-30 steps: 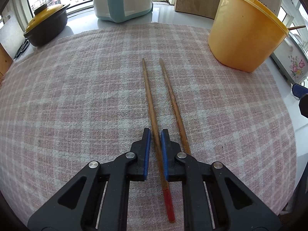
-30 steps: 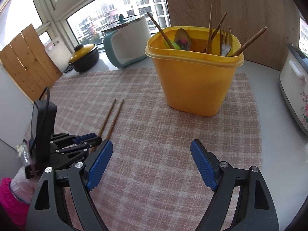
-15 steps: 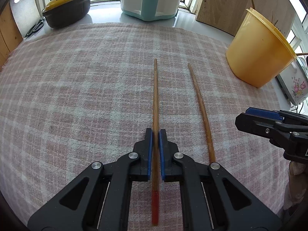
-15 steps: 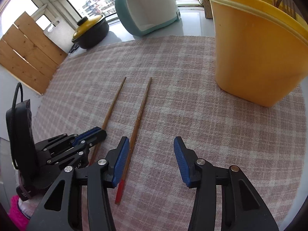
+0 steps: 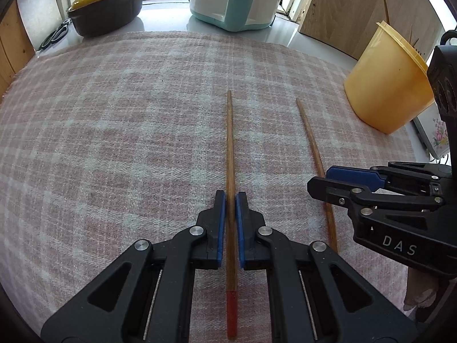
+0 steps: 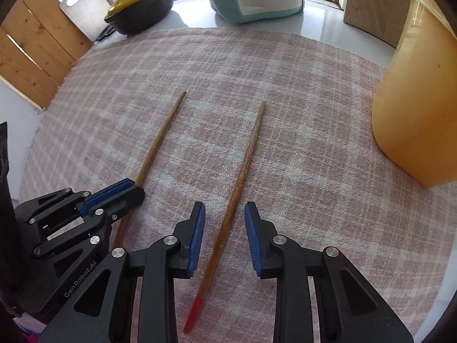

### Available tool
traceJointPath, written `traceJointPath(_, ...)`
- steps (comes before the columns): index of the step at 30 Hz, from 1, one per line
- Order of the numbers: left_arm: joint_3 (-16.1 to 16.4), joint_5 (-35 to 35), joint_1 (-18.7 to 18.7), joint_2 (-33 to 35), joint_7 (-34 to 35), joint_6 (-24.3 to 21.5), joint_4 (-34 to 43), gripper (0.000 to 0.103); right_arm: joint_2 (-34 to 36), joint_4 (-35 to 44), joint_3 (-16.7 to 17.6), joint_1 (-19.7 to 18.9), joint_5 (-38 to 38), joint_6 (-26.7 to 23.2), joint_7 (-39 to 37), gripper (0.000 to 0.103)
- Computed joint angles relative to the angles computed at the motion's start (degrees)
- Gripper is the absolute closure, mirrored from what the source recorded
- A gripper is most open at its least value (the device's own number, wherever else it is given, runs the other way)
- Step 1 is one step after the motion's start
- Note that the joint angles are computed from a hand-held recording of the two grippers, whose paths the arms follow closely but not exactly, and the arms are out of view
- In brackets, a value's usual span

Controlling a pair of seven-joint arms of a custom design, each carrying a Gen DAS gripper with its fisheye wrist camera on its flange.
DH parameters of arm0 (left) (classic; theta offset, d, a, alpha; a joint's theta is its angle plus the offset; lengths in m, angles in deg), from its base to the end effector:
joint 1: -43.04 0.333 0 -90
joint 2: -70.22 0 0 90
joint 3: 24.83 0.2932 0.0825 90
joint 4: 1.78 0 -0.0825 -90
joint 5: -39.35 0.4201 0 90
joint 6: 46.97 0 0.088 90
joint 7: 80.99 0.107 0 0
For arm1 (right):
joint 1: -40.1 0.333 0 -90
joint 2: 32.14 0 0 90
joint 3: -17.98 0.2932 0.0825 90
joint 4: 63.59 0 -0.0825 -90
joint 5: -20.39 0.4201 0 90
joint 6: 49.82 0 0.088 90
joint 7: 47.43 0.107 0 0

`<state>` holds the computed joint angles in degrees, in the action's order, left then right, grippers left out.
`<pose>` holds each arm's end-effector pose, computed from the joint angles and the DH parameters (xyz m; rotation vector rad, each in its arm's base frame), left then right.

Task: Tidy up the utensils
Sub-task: 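Lift the chopstick with the left tool while the right tool lifts the last chopstick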

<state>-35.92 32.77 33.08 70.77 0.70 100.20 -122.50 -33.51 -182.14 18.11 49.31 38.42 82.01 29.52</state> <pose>0.5728 -0.2183 0.4201 -1.9144 2.2024 -0.6425 0.5905 0.1037 0.4292 -2.1602 1.7482 -0.0102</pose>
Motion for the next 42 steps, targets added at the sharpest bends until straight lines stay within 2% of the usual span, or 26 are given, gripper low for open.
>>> traceJointPath(1,-0.05,1.18,-0.09,0.51,-0.16,-0.33,0.7,0.096,0.21,0.29,0.13,0.06,-1.45,-0.1,0.32,0.092)
traceJointPath(2,-0.09,2.83,-0.23,1.17,-0.61,-0.5,1.48,0.095,0.54,0.65,0.28,0.13,-3.44,-0.01,0.77,0.095)
traceJointPath(5,0.02,4.91,-0.5,2.29,-1.19,-0.16,2.6,0.096,1.96,2.65,0.18,-0.13,-3.72,-1.81,-1.14,0.096)
traceJointPath(7,0.16,2.8,-0.28,2.79,-0.64,0.06,3.08,0.098,2.04,2.77,0.19,-0.39,-3.99,-2.0,-1.93,0.098)
traceJointPath(10,0.26,-1.86,0.21,2.57,0.71,0.06,2.85,0.099,1.37,1.83,0.02,-0.83,-2.42,-1.64,-2.98,0.098)
traceJointPath(15,0.24,-5.57,0.4,0.46,0.58,1.39,0.73,0.099,-1.25,-0.89,-0.51,-1.11,1.36,0.03,-5.14,0.098)
traceJointPath(24,-0.2,-9.0,-0.23,-4.28,0.68,4.4,-2.21,0.099,-6.56,-4.73,-2.27,-0.48,5.58,2.5,-9.47,0.098)
traceJointPath(30,-0.75,-10.56,-1.3,-6.88,0.69,6.07,-2.85,0.099,-9.6,-6.33,-3.81,-0.09,8.6,4.11,-11.73,0.098)
traceJointPath(42,-2.31,-8.64,-3.45,-7.88,-1.08,9.2,-0.08,0.099,-16.04,-9.24,-7.44,-0.38,9.91,7.13,-13.94,0.098)
